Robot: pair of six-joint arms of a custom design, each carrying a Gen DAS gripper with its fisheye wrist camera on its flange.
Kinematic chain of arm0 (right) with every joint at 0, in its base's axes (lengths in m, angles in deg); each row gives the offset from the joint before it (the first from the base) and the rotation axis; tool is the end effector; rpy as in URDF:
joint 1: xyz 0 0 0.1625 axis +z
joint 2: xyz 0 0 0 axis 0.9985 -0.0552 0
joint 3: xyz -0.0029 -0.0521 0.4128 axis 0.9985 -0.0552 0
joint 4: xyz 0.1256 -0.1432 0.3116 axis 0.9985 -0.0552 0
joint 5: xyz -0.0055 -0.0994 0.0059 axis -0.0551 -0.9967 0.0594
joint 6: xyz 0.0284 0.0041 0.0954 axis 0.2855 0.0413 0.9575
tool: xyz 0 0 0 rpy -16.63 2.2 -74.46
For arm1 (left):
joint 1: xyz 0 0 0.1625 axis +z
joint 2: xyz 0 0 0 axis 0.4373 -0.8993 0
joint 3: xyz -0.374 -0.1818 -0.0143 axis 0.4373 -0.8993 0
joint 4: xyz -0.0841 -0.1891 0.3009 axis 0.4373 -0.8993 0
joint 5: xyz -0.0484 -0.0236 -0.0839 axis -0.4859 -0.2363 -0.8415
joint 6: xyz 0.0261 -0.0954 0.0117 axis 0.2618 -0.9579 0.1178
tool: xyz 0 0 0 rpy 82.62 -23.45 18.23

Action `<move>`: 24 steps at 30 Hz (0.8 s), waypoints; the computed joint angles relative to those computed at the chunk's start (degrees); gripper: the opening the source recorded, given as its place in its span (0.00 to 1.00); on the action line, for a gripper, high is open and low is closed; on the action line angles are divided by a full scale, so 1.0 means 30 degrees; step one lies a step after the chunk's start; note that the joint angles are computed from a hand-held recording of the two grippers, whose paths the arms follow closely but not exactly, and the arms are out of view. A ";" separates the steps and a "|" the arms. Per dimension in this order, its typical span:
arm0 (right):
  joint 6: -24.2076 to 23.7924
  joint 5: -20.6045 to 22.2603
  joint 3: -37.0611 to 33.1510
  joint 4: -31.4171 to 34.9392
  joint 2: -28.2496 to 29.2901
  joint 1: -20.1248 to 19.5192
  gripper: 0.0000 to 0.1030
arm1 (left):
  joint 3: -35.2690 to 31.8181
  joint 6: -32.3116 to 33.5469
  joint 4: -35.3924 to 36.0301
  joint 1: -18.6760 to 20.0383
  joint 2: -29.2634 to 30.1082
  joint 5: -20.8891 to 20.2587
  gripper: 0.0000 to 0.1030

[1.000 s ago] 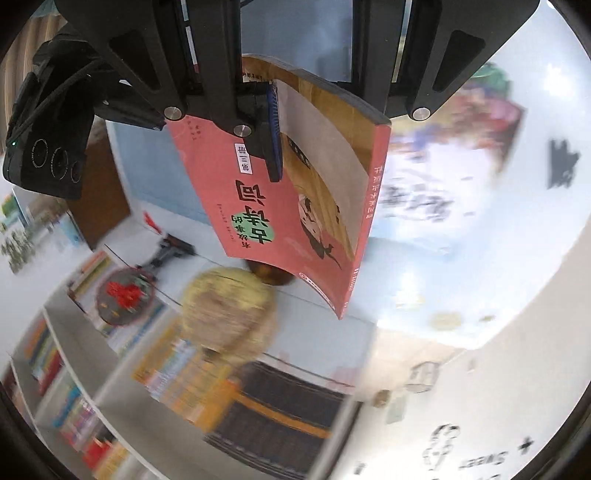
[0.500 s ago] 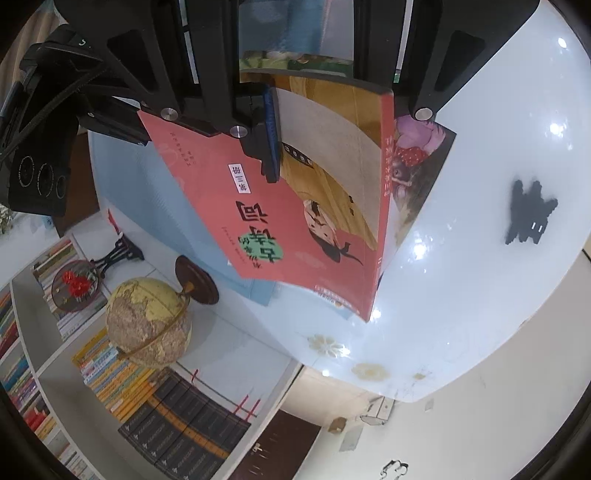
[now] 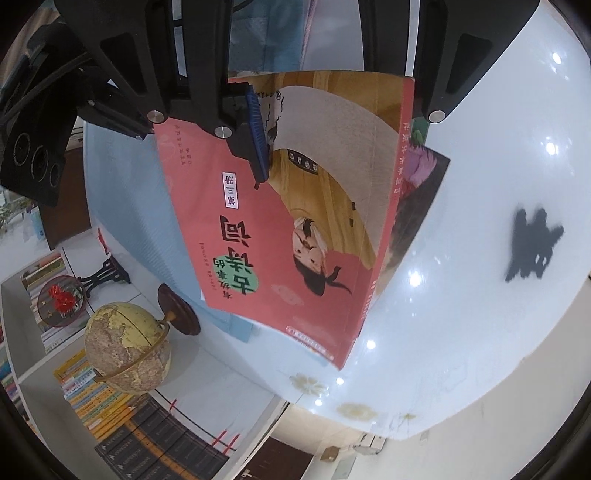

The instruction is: Organize books

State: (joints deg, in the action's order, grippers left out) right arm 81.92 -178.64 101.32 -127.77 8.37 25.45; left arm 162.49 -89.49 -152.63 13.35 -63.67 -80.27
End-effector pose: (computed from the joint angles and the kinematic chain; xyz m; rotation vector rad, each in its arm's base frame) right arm 0.2842 -0.4102 0.2772 0.2038 -2.9250 0.6445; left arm -0.3284 -0.4897 0.2282 0.4281 2.7636 -0.3080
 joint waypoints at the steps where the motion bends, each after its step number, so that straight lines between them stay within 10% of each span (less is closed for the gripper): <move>1: 0.0027 -0.0042 0.0080 -0.0019 -0.0027 0.0005 0.28 | 0.0044 -0.0091 -0.0011 0.0072 -0.0011 -0.0104 0.28; 7: 0.0309 -0.0580 0.0237 -0.0330 0.0269 0.0022 0.28 | 0.0216 -0.1434 0.0452 0.0417 -0.0262 -0.0567 0.37; 24: 0.0722 -0.1455 0.0001 0.0640 0.0247 0.0611 0.28 | -0.0427 -0.4013 0.6308 -0.1210 -0.0535 0.5139 0.46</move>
